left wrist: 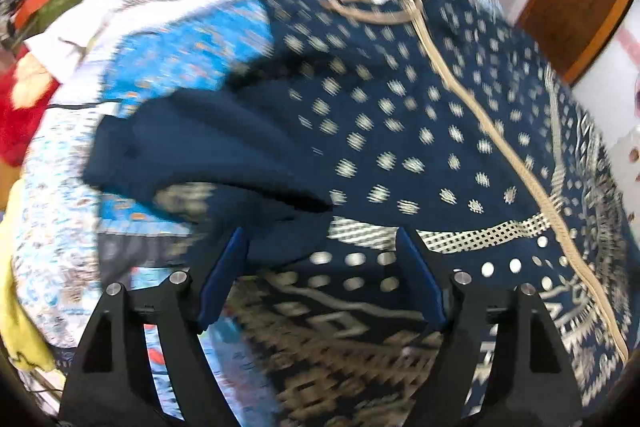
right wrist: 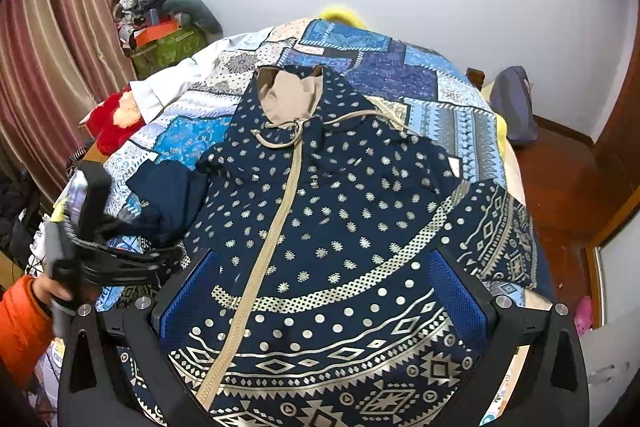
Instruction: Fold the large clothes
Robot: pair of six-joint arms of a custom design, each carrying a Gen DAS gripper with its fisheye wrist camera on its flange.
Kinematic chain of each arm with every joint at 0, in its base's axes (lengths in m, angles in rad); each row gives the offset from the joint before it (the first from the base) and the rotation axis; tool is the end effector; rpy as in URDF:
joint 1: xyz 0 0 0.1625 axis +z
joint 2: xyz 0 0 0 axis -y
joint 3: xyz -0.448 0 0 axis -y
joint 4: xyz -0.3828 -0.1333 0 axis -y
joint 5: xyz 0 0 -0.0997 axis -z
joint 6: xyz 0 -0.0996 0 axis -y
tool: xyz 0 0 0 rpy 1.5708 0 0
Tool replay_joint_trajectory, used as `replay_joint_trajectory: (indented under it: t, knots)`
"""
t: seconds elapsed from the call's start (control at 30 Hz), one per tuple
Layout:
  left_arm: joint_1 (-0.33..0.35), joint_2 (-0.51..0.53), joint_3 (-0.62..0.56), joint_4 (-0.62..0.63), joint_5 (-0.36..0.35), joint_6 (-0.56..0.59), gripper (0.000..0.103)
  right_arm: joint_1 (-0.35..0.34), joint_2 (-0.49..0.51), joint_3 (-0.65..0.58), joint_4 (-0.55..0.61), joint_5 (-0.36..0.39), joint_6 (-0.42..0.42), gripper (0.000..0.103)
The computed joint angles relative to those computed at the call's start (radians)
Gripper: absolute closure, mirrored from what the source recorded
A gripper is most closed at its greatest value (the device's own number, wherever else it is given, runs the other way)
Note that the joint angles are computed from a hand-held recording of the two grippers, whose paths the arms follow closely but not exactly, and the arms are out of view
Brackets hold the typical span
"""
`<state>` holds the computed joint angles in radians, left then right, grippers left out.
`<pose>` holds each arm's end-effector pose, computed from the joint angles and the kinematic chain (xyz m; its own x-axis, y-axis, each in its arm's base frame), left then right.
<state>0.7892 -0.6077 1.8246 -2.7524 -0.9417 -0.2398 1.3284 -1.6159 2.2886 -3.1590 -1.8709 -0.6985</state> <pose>-0.2845 -0.5591 -0.0248 -0.7105 0.3991 -0.5796 0.5510 0.8278 -0.1054 0.0011 -0.4282 0.3926 -0.7612 -0.0306 0.6478 -0.4482 0.7468 -0.4913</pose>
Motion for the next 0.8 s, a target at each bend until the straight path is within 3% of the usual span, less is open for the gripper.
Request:
replay_joint_trajectory:
  t: [0.17,0.27,0.4,0.5,0.6,0.67,0.73,0.8]
  knots:
    - [0.049,-0.091,0.054,-0.060,0.057,-0.065,0.022,0.011,0.046,-0.014,0.001,0.013,0.022,0.000]
    - [0.104,-0.114,0.030,-0.021,0.064,-0.154,0.022,0.024,0.083,-0.028,0.007,0.011,0.034,0.000]
    - [0.195,-0.105,-0.034,0.019,0.011,-0.242,0.022,0.036,0.124,-0.040,-0.001,0.001,0.034,0.000]
    - [0.249,-0.073,-0.080,-0.032,-0.059,-0.272,0.024,0.037,0.148,-0.050,-0.011,-0.010,0.022,0.000]
    - [0.285,-0.045,-0.115,-0.108,-0.135,-0.282,0.038,0.031,0.166,-0.061,-0.020,-0.025,0.016,0.000]
    - [0.286,-0.011,-0.165,-0.075,-0.093,-0.304,0.071,0.022,0.175,-0.072,-0.009,-0.029,0.026,0.000]
    - [0.281,0.019,-0.226,0.031,-0.027,-0.347,0.095,0.011,0.177,-0.081,0.005,-0.030,0.039,0.000]
    - [0.267,0.038,-0.264,0.102,0.024,-0.391,0.095,0.000,0.172,-0.086,0.017,-0.024,0.052,0.000]
